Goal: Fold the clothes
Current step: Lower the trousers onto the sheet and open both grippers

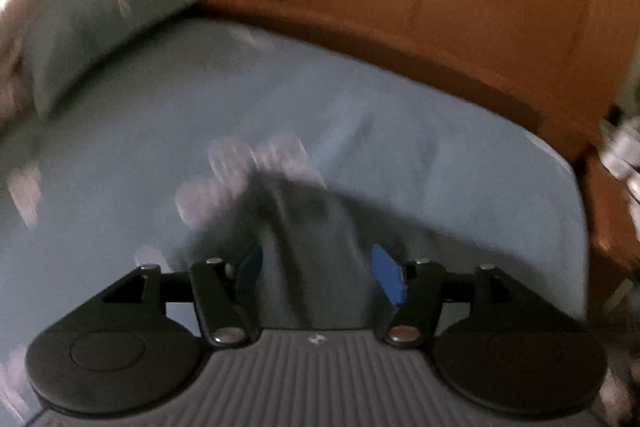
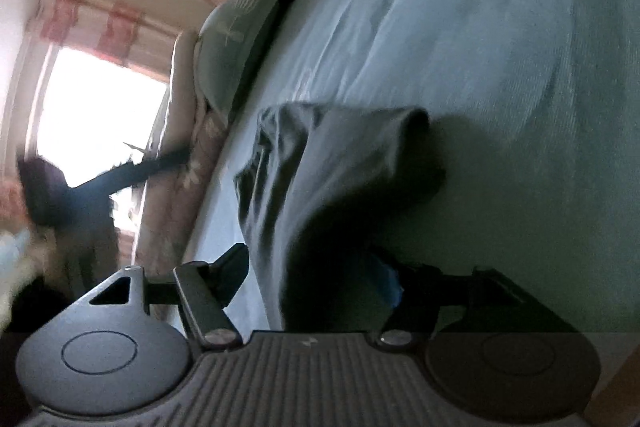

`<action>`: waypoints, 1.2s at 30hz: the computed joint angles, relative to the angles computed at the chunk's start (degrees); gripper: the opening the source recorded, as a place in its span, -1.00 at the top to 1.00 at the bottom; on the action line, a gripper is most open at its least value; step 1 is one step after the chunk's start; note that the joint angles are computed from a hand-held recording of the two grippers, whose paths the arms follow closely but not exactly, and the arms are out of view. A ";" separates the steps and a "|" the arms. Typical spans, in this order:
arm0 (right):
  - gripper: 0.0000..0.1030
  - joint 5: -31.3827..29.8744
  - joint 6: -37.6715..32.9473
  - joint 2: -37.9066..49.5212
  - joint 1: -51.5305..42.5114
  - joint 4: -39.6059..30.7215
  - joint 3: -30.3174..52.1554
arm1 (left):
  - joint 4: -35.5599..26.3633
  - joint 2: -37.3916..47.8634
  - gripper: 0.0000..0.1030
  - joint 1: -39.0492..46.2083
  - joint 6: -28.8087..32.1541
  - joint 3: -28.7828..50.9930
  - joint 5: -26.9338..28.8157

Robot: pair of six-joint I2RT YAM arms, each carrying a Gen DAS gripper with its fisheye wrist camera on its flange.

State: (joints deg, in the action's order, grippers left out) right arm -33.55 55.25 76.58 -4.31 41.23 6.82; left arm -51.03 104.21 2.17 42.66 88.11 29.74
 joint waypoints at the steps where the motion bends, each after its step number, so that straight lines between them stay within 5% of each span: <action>1: -0.41 -0.26 0.84 2.20 -0.60 1.89 0.40 | -0.47 -1.27 -0.22 2.11 2.26 -3.39 1.02; 6: -0.41 0.23 4.84 10.42 -2.31 9.65 2.46 | -0.95 -6.30 -0.21 13.42 13.16 -18.99 1.10; 11: -0.30 5.82 -1.23 7.24 -0.49 1.63 5.98 | -3.06 -6.89 -0.22 23.79 16.63 -23.82 2.13; 13: 0.32 10.07 -8.73 4.20 0.97 -6.59 8.78 | -4.47 -6.56 -0.23 27.46 17.36 -23.81 3.06; 15: 0.49 15.58 -16.71 1.31 3.54 -13.70 11.35 | -5.38 -6.37 -0.26 29.48 17.76 -23.71 3.96; 19: 0.40 24.28 -24.02 -0.48 8.35 -20.81 13.41 | -6.31 -5.49 -0.28 31.38 19.22 -23.25 4.60; 21: 0.28 21.15 -19.17 0.83 6.67 -20.13 12.51 | -5.86 -5.85 -0.28 31.76 19.40 -23.64 4.79; 25: -0.06 9.62 -4.72 1.41 3.25 -5.33 3.36 | -8.81 -4.54 -0.30 33.89 21.17 -22.99 7.12; 29: -0.08 13.34 0.94 4.50 12.79 3.00 0.06 | -9.67 -3.06 -0.30 34.96 22.99 -23.57 7.92; 33: -0.19 19.98 1.31 4.34 21.81 -2.13 3.99 | -10.71 -2.33 -0.30 36.61 24.40 -23.64 9.12; 36: 0.00 22.76 -0.85 2.74 26.18 -10.86 8.12 | -12.31 -1.86 -0.30 38.48 25.66 -22.96 9.89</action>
